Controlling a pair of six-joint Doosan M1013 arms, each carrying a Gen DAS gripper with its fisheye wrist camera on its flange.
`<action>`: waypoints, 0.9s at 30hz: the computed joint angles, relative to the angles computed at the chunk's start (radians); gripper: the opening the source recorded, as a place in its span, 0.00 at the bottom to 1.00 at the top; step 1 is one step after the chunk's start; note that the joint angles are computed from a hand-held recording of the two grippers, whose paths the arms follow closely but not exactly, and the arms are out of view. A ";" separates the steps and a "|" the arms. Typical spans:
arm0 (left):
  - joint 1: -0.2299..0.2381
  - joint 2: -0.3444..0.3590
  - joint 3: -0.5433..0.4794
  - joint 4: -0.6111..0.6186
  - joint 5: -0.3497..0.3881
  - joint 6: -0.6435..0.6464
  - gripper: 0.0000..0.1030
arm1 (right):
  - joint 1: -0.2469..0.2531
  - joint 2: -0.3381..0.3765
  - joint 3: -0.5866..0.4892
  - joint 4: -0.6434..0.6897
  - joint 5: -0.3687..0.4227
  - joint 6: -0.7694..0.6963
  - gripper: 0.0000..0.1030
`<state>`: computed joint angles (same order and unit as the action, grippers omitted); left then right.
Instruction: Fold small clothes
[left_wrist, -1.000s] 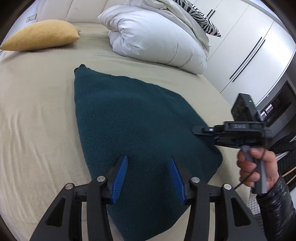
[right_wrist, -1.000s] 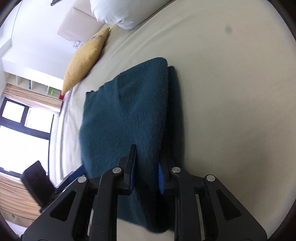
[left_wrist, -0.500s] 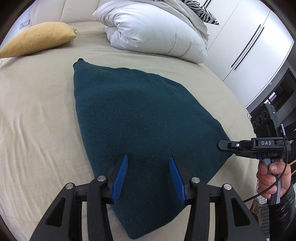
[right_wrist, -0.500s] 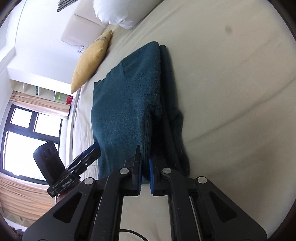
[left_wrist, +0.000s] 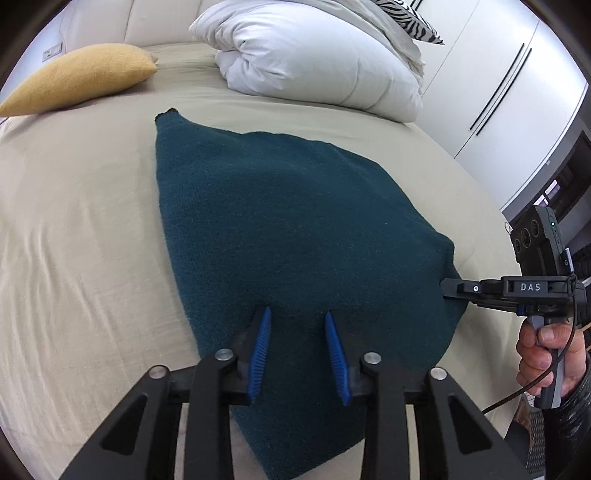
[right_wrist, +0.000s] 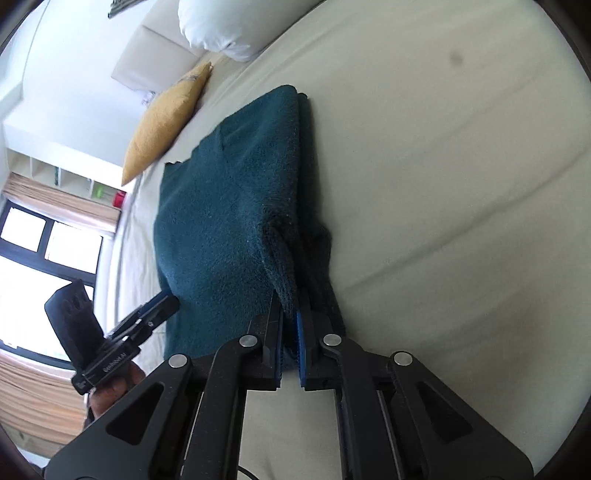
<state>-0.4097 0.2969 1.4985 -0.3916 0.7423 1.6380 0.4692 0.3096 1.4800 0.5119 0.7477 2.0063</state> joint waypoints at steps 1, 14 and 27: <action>0.002 0.004 -0.004 -0.006 0.007 0.005 0.31 | 0.001 0.006 -0.007 -0.008 0.009 0.000 0.04; -0.015 -0.022 -0.030 0.120 -0.041 -0.051 0.33 | 0.020 -0.050 -0.023 -0.290 -0.021 0.188 0.12; -0.012 0.141 -0.226 0.257 0.141 -0.132 0.38 | 0.014 0.175 -0.296 -0.100 0.017 -0.031 0.12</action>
